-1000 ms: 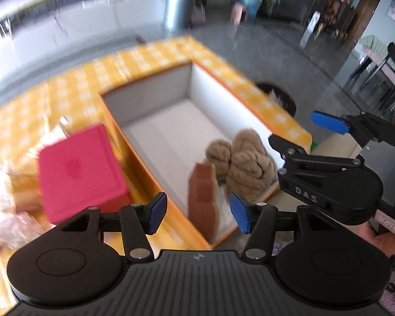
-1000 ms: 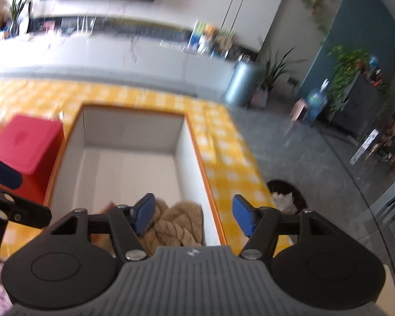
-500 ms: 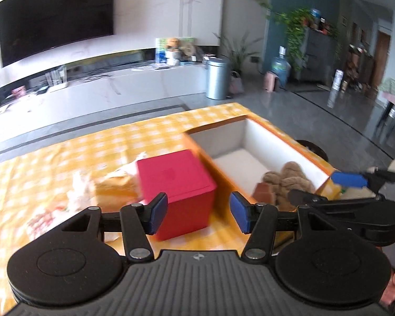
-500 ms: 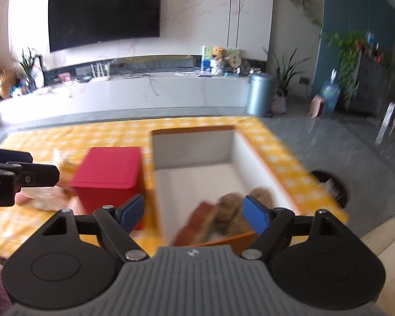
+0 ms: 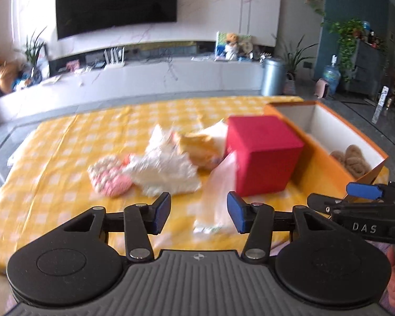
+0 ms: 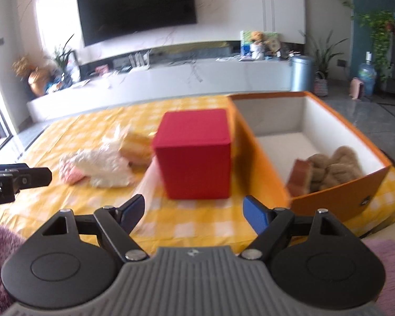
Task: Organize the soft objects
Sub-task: 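Move both tools back toward the white tissue and yellow snack bag, then grasp the white tissue with the left tool while the right tool grasps the yellow snack bag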
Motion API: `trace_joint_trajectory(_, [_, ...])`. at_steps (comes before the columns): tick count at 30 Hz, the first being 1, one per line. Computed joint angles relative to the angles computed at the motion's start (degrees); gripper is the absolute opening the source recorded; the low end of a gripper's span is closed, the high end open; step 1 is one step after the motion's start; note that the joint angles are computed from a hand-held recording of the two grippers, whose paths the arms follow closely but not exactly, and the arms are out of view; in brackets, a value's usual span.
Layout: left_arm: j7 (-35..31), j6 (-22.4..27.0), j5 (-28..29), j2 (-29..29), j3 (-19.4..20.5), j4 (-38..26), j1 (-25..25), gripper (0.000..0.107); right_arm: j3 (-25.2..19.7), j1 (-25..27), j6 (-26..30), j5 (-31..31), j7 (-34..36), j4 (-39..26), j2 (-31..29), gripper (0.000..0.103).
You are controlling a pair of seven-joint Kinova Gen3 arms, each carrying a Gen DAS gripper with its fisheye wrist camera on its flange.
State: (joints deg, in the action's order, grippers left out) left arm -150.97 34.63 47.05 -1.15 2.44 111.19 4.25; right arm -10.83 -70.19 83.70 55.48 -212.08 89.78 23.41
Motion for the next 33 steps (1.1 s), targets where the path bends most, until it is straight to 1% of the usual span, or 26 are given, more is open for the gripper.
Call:
trace_joint_trajectory(4, [-1.98, 1.86, 0.46, 1.87, -0.97, -0.32, -1.94, 0.054, 0.05, 1.31, -4.19, 0.47, 2.33, -0.74, 0.98, 0.08])
trace_joint_trajectory(7, [-6.43, 3.63, 0.77, 3.12, -0.8, -2.03, -3.41, 0.054, 0.58, 2.34, -6.58, 0.28, 6.33, -1.75, 1.58, 0.079])
trace_joint_trajectory(9, [-10.13, 4.73, 0.32, 4.24, -0.33, -3.79, -4.22, 0.054, 1.08, 3.43, -8.67, 0.23, 9.8, -2.57, 1.78, 0.076])
trace_joint_trajectory(11, [-12.14, 4.05, -1.02, 5.16, 0.44, -5.42, -4.47, 0.054, 1.73, 4.39, -10.78, 0.46, 13.09, -3.4, 2.09, 0.075])
trace_joint_trajectory(14, [-16.99, 3.7, -1.1, 7.12, 1.61, -7.55, -5.29, 0.054, 2.78, 5.75, -13.63, 1.0, 18.22, -4.62, 2.69, 0.074])
trace_joint_trajectory(16, [-21.06, 3.97, -0.74, 9.02, 2.59, -9.21, -6.17, 0.054, 3.47, 6.92, -16.13, 0.86, 21.36, -5.61, 3.21, 0.069])
trace_joint_trajectory(17, [-22.73, 4.01, -1.17, 10.15, 3.1, -10.22, -6.45, 0.055, 3.75, 7.76, -17.65, 0.49, 23.24, -6.08, 3.38, 0.068])
trace_joint_trajectory(18, [-24.1, 3.9, -1.87, 11.3, 3.63, -11.14, -6.65, 0.055, 4.06, 8.48, -18.98, 0.01, 25.02, -6.66, 3.66, 0.064])
trace_joint_trajectory(19, [-24.99, 4.02, -2.71, 12.28, 4.17, -12.1, -6.83, 0.055, 4.41, 9.16, -20.26, -0.49, 26.82, -7.27, 4.01, 0.061])
trace_joint_trajectory(23, [-27.25, 4.66, -5.98, 16.87, 6.45, -16.13, -7.49, 0.058, 6.06, 11.62, -24.24, -3.06, 34.18, -9.64, 5.6, 0.051])
trace_joint_trajectory(25, [-27.6, 5.67, -7.74, 19.18, 7.56, -18.46, -7.66, 0.06, 6.83, 12.74, -25.85, -4.86, 37.64, -11.19, 6.67, 0.042])
trace_joint_trajectory(27, [-28.69, 5.84, -9.08, 21.23, 8.83, -20.03, -7.79, 0.061, 7.48, 14.17, -28.11, -6.9, 40.82, -12.01, 7.24, 0.036])
trace_joint_trajectory(30, [-31.2, 4.06, -10.68, 23.95, 10.7, -21.54, -7.86, 0.062, 8.58, 15.78, -30.52, -9.79, 45.14, -13.53, 8.43, 0.036])
trace_joint_trajectory(32, [-32.14, 3.82, -11.77, 25.93, 11.76, -23.08, -8.0, 0.064, 9.35, 16.61, -31.62, -11.59, 47.82, -14.69, 9.44, 0.035])
trace_joint_trajectory(33, [-32.5, 3.77, -12.35, 26.78, 12.23, -23.74, -8.01, 0.064, 9.75, 16.89, -32.13, -12.4, 48.96, -15.11, 9.85, 0.032])
